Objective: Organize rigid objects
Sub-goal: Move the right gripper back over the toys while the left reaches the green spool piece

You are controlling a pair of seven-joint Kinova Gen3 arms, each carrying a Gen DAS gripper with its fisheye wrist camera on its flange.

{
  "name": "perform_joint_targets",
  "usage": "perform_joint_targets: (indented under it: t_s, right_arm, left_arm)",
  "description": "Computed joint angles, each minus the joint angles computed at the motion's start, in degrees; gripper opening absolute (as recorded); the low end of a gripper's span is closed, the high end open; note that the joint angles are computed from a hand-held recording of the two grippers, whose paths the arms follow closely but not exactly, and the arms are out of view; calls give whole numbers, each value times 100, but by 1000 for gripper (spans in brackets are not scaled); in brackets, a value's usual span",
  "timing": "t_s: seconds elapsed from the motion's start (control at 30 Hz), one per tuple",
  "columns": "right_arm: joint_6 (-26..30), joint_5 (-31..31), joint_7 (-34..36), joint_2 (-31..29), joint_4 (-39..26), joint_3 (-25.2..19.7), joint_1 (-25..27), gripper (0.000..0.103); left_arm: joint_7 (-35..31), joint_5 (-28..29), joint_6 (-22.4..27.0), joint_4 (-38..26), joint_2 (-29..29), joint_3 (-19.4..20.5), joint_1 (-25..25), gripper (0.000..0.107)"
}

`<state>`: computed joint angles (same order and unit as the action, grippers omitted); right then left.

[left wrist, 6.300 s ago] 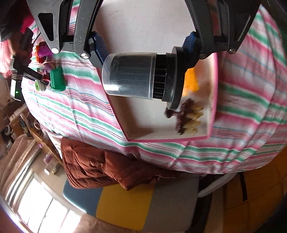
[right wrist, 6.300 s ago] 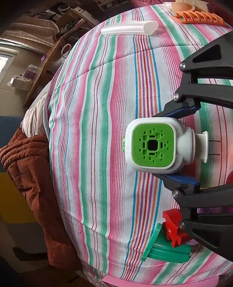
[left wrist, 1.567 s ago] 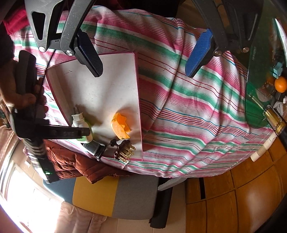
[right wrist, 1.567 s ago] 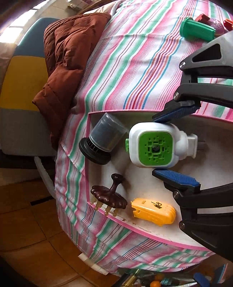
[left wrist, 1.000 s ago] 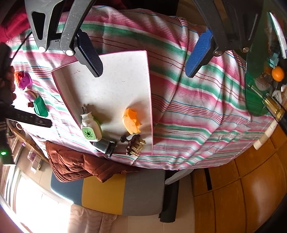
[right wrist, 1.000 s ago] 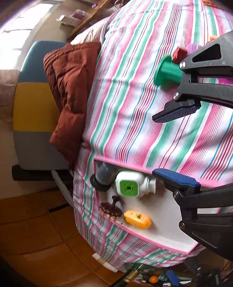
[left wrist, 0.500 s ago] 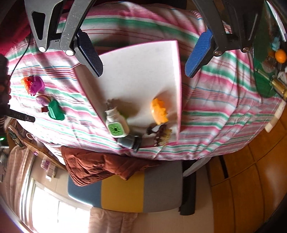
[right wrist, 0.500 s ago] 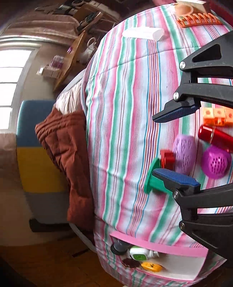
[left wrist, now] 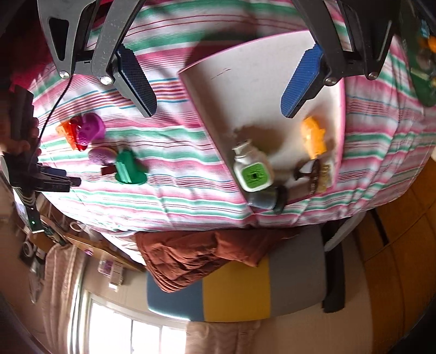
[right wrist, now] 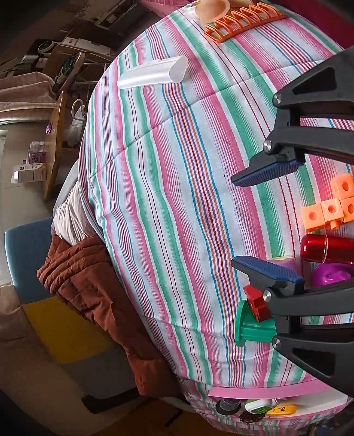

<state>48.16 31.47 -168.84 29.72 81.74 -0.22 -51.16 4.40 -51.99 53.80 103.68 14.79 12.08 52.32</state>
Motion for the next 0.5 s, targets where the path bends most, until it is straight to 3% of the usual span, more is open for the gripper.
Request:
perform_joint_targets:
  t_s: [0.17,0.4,0.5]
  right_arm:
    - [-33,-183,-51,-24,41,-33,114,54]
    - [-198,-324,-111,-85,145,-50,207,54]
    - [-228,-354,-71,-82,134,-58,216,54]
  left_arm:
    - [-599,353,-437,-392,314,-33,-173,85]
    - [-1689,1124,-894,-991,758,-248,-393,63]
    - [-2175,1482,-1047,-1347,1002,-332,-555,62]
